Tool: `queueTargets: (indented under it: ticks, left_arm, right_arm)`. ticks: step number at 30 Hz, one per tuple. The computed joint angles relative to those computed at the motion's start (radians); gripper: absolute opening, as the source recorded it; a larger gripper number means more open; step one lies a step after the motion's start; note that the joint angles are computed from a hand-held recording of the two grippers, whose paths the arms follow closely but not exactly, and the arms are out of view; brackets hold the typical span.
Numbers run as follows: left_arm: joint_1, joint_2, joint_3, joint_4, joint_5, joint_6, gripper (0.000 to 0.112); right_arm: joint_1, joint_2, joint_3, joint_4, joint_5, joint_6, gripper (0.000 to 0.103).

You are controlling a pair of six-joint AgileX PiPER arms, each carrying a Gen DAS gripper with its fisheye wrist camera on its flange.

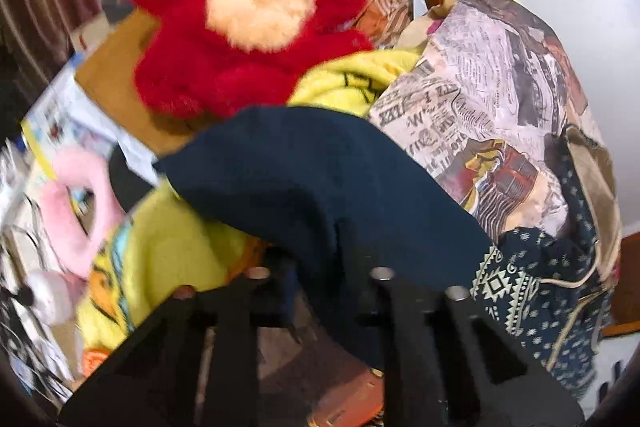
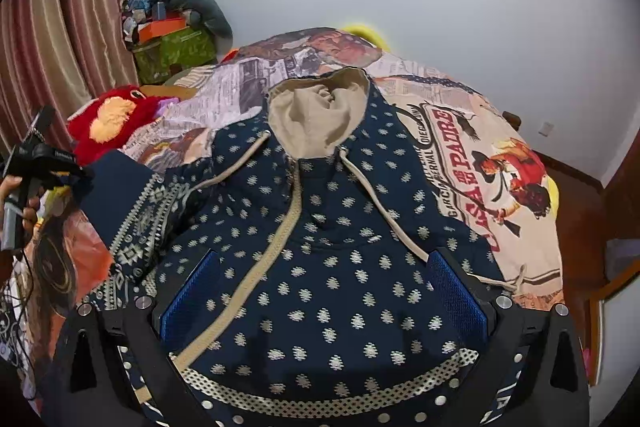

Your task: Fold large clothes

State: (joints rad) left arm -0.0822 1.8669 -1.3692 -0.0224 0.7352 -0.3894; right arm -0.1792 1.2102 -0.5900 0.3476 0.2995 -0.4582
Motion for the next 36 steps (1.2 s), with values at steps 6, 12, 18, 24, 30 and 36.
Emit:
queueTargets:
  ticks: [6, 12, 18, 24, 30, 36]
  left_arm:
    - [-0.131, -0.111, 0.014, 0.204, 0.003, -0.059, 0.004]
    - [-0.277, -0.216, -0.053, 0.243, 0.048, -0.043, 0.003]
    - [-0.47, -0.234, -0.15, 0.324, 0.086, -0.065, 0.003]
    - [-0.67, -0.139, -0.242, 0.346, 0.095, -0.089, 0.003]
    - [-0.82, 0.017, -0.297, 0.256, 0.061, -0.049, 0.003]
    - [-0.89, 0.122, -0.293, 0.13, 0.029, 0.004, 0.003]
  right_arm:
    - [-0.045, 0.013, -0.011, -0.011, 0.035, -0.026, 0.103]
    - [-0.087, -0.031, -0.025, 0.026, 0.106, -0.066, 0.103]
    - [-0.163, -0.122, -0.035, 0.09, 0.208, -0.148, 0.103]
    - [-0.285, -0.183, -0.047, 0.151, 0.319, -0.274, 0.103]
    - [-0.441, -0.221, -0.031, 0.208, 0.413, -0.438, 0.103]
    - [-0.548, -0.217, 0.006, 0.226, 0.447, -0.554, 0.103]
